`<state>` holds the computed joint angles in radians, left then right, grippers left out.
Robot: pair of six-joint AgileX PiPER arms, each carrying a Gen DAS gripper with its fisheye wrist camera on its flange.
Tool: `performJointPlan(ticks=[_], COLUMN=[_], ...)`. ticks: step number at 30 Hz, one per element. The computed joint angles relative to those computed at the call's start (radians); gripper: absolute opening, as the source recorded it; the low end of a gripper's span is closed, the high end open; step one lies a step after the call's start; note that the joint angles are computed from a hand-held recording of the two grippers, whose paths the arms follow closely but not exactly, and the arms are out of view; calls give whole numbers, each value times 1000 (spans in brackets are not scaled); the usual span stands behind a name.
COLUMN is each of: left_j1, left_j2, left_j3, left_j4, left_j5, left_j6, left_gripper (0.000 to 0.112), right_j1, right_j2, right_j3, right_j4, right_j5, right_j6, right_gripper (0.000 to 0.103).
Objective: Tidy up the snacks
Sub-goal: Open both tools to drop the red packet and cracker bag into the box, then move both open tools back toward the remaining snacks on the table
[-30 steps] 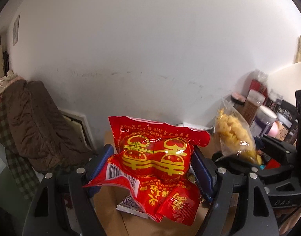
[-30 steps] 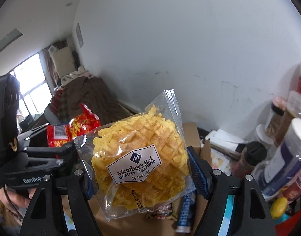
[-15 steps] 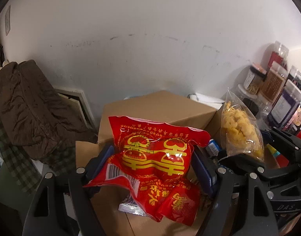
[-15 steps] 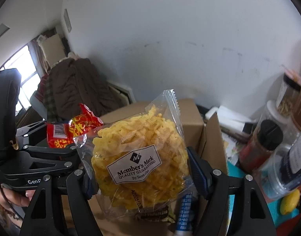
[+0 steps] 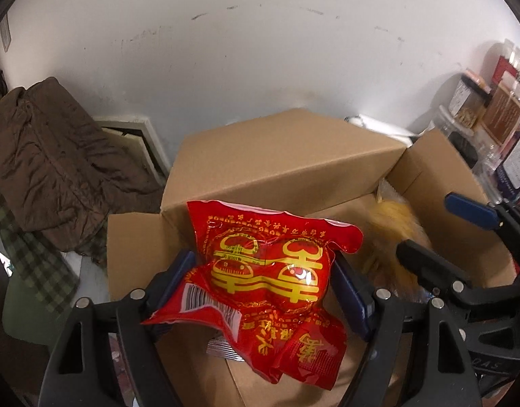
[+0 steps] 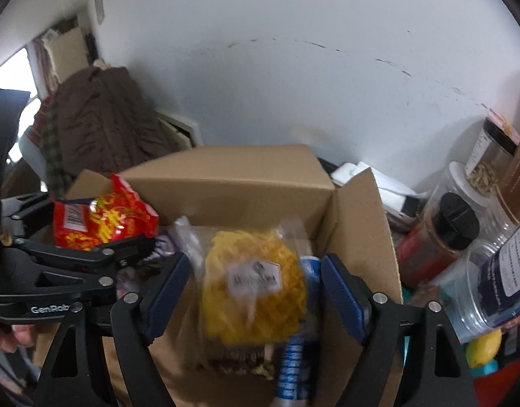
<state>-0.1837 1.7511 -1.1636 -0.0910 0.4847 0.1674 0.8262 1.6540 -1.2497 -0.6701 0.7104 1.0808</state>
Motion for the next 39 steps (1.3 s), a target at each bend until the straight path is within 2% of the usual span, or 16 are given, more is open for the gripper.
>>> performJointPlan(ticks=[3, 7, 20, 24, 28, 36, 39], left_j1=[-12, -27, 10, 26, 32, 41, 51], left_j2=[19, -6, -126, -177, -221, -412, -495], left_j3=[-17, 7, 65, 90, 106, 167, 190], left_j4=[57, 126, -26, -102, -114, -155, -189], left_j5=[23, -10, -10, 5, 20, 68, 101], left_j6=[-63, -135, -2, 66, 73, 103, 131], left_gripper=[80, 81, 81, 81, 81, 81, 81], right_j1=[0, -4, 32, 75, 125, 252, 326], right_j2=[6, -15, -86, -114, -143, -204, -226], right_j3=[0, 17, 38, 24, 7, -44, -71], right_j4=[-4, -6, -14, -42, -75, -145, -183], right_j5=[16, 6, 13, 66, 130, 288, 371], right_j6=[6, 14, 46, 66, 83, 117, 135], right_gripper=[81, 81, 81, 81, 81, 81, 81])
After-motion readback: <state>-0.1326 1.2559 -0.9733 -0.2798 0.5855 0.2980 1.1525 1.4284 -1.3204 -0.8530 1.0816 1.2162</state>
